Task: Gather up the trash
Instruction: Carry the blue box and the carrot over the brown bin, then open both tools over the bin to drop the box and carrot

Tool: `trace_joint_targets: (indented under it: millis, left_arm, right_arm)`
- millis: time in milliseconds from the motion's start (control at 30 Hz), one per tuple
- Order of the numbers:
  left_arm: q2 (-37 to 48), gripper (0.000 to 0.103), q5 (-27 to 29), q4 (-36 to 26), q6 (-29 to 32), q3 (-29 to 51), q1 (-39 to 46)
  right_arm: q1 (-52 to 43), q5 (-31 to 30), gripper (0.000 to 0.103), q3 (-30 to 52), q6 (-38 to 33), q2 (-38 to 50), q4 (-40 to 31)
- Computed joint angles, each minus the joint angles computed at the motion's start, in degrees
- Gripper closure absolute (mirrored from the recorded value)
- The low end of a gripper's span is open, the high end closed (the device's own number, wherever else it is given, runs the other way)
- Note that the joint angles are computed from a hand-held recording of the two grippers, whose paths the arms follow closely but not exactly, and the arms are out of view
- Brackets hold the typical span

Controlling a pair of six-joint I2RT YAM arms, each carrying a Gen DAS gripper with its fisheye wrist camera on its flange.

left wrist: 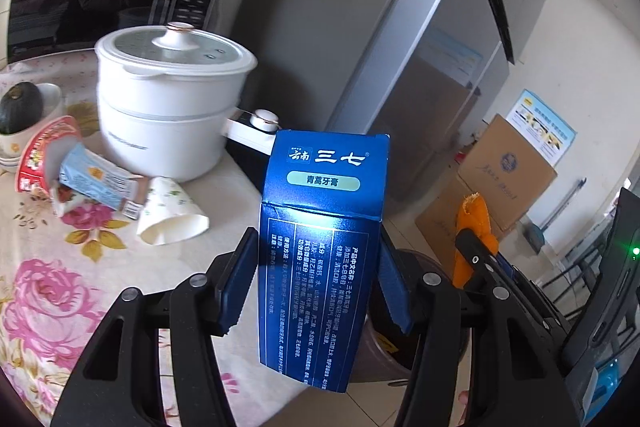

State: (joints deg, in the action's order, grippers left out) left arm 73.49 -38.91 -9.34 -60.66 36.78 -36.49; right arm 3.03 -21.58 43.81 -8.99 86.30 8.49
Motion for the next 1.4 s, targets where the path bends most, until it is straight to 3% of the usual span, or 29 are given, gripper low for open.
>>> trace_joint_targets:
  millis: [300,867,967,1133,1200,1400]
  left_arm:
    - [14.5,0.047,4.9,6.1,3.5,9.5,0.7]
    - [37.6,0.047,17.6,6.6,9.2,32.8,4.0]
    - [40.6,0.047,19.8,6.2,9.0,35.9,4.5]
    - [46.0,0.047,22.8,4.2,8.3,41.6,5.3]
    - [47.6,0.046,23.8,3.2,8.1,43.7,5.4]
    - [53.3,0.044,24.6,-4.3,10.4,53.6,5.3]
  right_arm:
    - [-6.8,0.3,0.086,9.3,0.9,10.2,-2.5]
    - [-13.9,4.0,0.083,28.1,6.2,28.8,-11.1]
    - [-14.8,4.5,0.076,29.6,6.4,30.0,-11.4]
    - [-17.2,4.5,0.053,31.7,7.8,31.6,-10.9]
    - [-18.0,4.6,0.048,32.8,8.4,32.4,-11.2]
    - [-19.0,7.2,0.028,35.0,9.5,34.7,-11.6]
